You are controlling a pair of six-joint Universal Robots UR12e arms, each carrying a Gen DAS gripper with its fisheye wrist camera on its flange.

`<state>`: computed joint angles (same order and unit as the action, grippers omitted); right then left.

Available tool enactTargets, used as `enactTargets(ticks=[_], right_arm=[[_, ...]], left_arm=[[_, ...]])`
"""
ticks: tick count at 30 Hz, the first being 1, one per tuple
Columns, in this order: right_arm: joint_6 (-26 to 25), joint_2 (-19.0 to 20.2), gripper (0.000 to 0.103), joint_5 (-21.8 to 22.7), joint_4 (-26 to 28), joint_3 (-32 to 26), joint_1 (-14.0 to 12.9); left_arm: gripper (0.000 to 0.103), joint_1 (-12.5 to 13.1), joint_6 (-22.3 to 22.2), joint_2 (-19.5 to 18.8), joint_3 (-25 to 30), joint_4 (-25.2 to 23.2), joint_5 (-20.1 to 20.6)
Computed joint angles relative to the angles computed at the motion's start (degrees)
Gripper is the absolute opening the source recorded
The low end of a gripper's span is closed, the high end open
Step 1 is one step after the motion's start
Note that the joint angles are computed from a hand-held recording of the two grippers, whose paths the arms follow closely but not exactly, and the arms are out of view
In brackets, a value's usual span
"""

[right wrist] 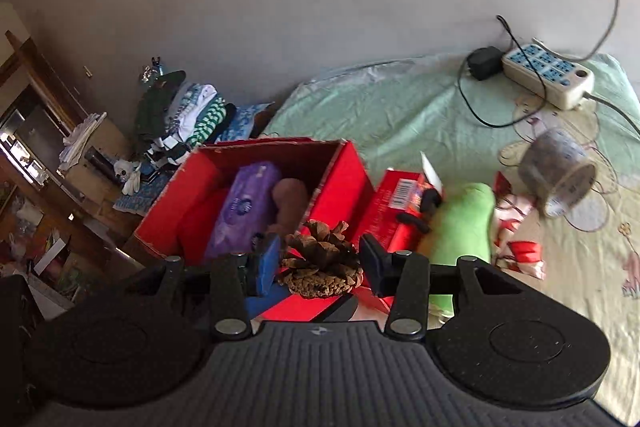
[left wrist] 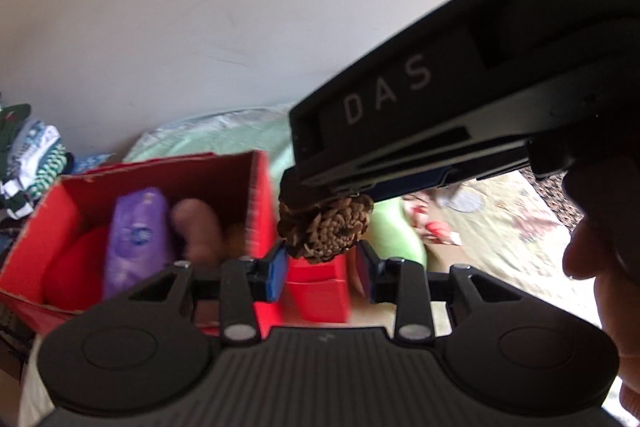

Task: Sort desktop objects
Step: 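Carry the pinecone with the right gripper over the open red box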

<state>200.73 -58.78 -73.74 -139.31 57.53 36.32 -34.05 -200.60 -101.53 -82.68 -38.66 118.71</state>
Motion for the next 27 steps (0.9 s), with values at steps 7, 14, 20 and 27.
enactTargets(ticks=[7, 14, 20, 27], right_arm=[[2.52, 9.58, 0.047, -1.26, 3.51, -15.35, 4.2], [2.75, 20.77, 0.047, -4.26, 14.0, -35.29, 7.34], [3.08, 26.57, 0.047, -8.15, 22.19, -46.89, 8.78], [4.67, 20.48, 0.047, -18.14, 17.25, -35.93, 8.84]], left_arm=[[0.035, 6.64, 4.06, 5.77, -6.86, 2.69, -2.49], [0.035, 12.21, 6.87, 9.2, -11.11, 1.88, -6.72], [0.034, 14.2, 8.06, 10.58, -12.28, 1.85, -12.19], [0.035, 14.8, 14.17, 6.88, -9.63, 6.31, -20.51]])
